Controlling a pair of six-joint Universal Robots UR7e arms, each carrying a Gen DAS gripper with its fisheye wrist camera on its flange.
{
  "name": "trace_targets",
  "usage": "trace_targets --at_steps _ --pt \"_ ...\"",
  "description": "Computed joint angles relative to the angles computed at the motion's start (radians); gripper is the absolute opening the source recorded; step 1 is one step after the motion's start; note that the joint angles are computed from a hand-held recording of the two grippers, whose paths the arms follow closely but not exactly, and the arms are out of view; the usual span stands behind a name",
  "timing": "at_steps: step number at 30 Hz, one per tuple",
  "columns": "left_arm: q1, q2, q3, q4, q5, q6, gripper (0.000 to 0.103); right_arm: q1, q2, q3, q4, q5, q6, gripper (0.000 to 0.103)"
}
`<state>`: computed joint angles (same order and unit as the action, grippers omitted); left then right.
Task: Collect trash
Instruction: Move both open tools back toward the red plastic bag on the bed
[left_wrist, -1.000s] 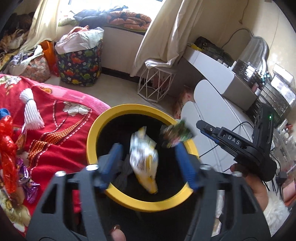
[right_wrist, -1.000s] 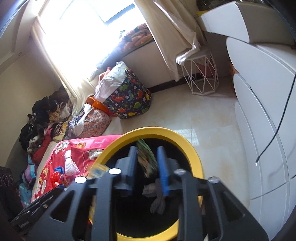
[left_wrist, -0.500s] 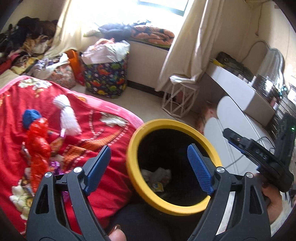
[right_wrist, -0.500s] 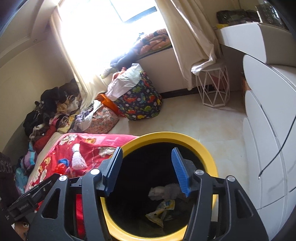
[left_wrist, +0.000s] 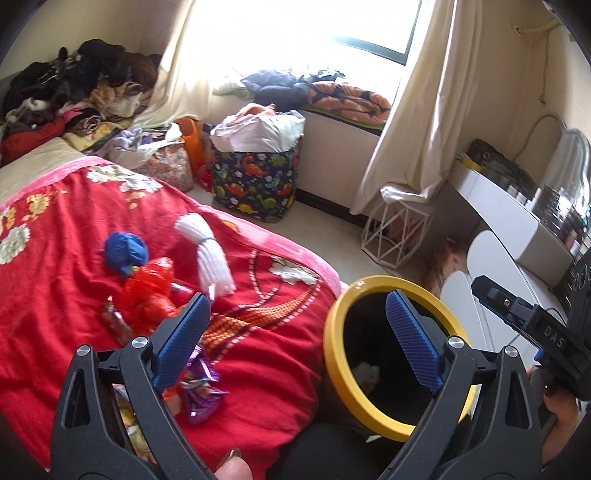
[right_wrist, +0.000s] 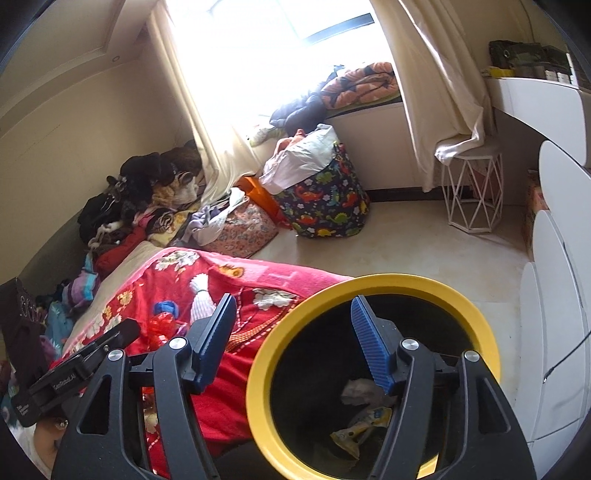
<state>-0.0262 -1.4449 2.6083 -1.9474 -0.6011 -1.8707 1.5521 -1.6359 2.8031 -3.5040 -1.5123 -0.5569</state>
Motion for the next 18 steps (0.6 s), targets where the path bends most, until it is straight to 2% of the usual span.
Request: trace_targets --at_steps 10,18 --pt "-0.04 -0.131 -0.01 0.302 -0.024 -0.201 0.092 0.149 0.185 -0.054 -0.078 -0.082 0.027 0.065" --pt "-0.067 -0.243 0.001 0.491 -0.098 -0.332 0.092 0.241 0.342 -0.132 -0.086 -0.142 0.031 0.067"
